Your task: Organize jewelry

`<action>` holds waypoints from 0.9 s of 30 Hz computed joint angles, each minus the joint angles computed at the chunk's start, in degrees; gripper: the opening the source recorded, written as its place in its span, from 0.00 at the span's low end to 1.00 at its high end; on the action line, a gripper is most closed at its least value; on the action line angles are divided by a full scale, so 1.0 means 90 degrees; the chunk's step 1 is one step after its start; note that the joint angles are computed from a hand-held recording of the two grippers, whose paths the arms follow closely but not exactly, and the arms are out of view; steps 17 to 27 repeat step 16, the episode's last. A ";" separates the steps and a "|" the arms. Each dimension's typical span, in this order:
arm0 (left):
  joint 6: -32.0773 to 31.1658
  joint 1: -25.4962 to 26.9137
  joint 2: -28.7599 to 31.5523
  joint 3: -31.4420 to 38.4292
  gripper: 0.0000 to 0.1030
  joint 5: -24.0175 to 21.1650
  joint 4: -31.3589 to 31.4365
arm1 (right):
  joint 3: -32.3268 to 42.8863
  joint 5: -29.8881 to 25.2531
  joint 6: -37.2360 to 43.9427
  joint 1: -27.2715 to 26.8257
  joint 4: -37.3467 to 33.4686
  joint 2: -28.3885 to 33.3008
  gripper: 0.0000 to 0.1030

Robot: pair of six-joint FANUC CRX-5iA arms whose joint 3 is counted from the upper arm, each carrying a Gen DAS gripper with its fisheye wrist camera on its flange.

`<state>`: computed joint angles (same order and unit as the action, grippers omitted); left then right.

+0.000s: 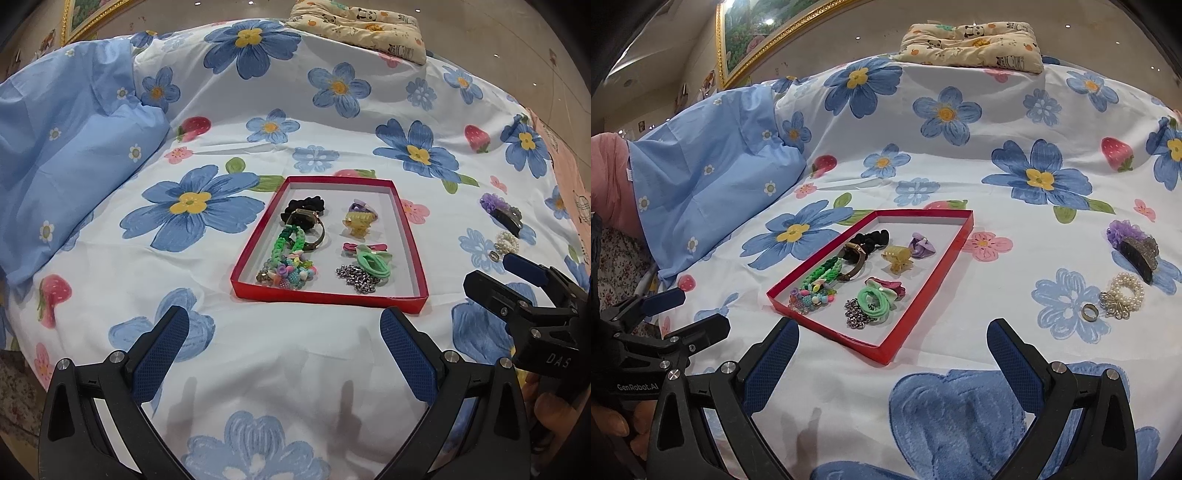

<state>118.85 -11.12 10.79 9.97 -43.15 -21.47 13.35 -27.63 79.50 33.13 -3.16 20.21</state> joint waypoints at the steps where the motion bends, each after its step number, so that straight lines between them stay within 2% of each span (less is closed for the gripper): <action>1: -0.0030 0.0011 0.0014 0.0009 1.00 0.0011 0.0038 | 0.0016 -0.0012 0.0010 -0.0004 -0.0009 0.0008 1.00; 16: -0.0321 0.0135 0.0278 0.0222 1.00 -0.0018 0.0506 | 0.0468 -0.0411 0.0297 -0.0130 -0.0367 0.0290 1.00; 27: -0.0321 0.0135 0.0278 0.0222 1.00 -0.0018 0.0506 | 0.0468 -0.0411 0.0297 -0.0130 -0.0367 0.0290 1.00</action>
